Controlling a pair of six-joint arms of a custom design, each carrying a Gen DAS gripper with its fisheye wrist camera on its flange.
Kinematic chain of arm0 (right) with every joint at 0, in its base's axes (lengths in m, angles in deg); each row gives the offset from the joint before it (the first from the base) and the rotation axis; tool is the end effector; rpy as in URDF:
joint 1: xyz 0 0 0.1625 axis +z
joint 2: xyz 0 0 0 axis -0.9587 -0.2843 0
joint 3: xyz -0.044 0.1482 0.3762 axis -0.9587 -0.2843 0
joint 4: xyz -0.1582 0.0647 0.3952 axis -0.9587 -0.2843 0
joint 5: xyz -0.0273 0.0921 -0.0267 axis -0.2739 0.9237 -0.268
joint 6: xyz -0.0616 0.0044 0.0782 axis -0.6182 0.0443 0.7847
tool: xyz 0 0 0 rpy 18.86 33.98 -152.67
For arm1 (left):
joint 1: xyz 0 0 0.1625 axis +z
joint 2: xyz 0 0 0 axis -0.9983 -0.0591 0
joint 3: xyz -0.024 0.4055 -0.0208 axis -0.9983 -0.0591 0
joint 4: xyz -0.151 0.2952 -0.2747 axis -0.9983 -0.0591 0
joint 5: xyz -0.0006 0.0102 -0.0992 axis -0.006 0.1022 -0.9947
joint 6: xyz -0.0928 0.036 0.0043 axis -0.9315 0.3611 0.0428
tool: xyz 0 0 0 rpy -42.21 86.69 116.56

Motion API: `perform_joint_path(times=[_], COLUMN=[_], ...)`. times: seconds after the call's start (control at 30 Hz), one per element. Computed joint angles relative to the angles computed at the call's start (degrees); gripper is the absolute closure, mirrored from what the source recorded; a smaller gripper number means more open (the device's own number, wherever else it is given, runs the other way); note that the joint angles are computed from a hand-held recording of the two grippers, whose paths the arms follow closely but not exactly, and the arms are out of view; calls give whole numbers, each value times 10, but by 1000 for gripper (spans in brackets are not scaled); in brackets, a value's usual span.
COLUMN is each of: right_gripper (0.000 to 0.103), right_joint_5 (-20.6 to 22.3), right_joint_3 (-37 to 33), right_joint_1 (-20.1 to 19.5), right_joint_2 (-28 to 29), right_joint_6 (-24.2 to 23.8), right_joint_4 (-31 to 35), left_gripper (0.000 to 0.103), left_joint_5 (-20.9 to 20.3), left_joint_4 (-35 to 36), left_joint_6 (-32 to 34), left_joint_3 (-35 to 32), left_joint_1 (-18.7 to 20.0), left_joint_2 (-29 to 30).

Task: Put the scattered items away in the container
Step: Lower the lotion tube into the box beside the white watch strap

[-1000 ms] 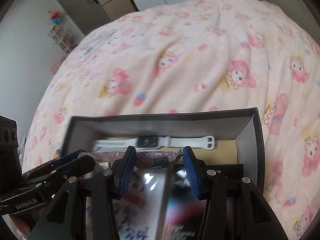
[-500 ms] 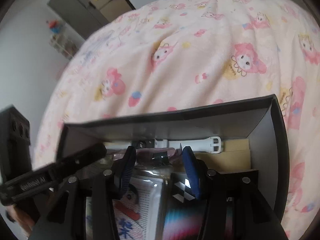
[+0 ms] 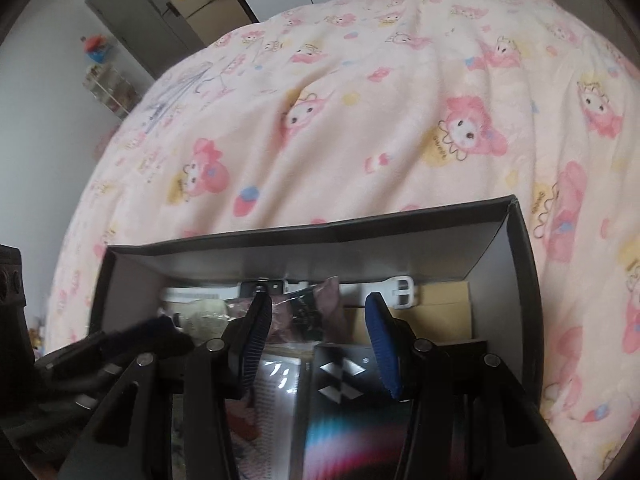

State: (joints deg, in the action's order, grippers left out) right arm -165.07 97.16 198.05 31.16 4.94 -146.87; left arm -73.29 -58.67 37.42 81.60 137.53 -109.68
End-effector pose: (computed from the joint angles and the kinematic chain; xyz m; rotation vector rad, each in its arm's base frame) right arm 0.4640 -0.5001 -0.0125 0.7059 -2.7220 0.2416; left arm -0.0868 -0.4229 0.3825 -0.2538 2.5496 -0.7177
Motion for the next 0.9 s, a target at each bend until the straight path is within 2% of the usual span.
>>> perform_joint_path(times=[0.1,0.2,0.37,0.5,0.63,0.73,0.83,0.9], right_gripper=[58,58,58,58,57,57,58,58], right_joint_5=[5,-7,-50,-22,10,11,84,104], right_joint_3=[-3,-9,-18,-22,-30,-29,-21,-16], right_joint_1=[-4,-5,7,4,1,5,-7,-11], right_joint_2=[1,7,19,18,28,30,18,13], right_joint_6=[-3,-6,-17,-20,-38,-55,-67,-60], right_joint_4=[18,32,36,49,65,63,64,54], left_gripper=[79,82,85,83,74,71,72,72], left_joint_5=[-24,-26,3,5,11,10,11,2], left_joint_4=[-19,-31,7,20,38,45,38,15], left_joint_6=[-9,-16,-68,-62,-65,-72,-71,-53], left_joint_3=[-8,-12,-13,-16,-21,-17,-9,-1], left_joint_1=[27,37,23,16,16,15,14,16], left_joint_2=[9,7,-9,-20,-18,-24,-33,-38])
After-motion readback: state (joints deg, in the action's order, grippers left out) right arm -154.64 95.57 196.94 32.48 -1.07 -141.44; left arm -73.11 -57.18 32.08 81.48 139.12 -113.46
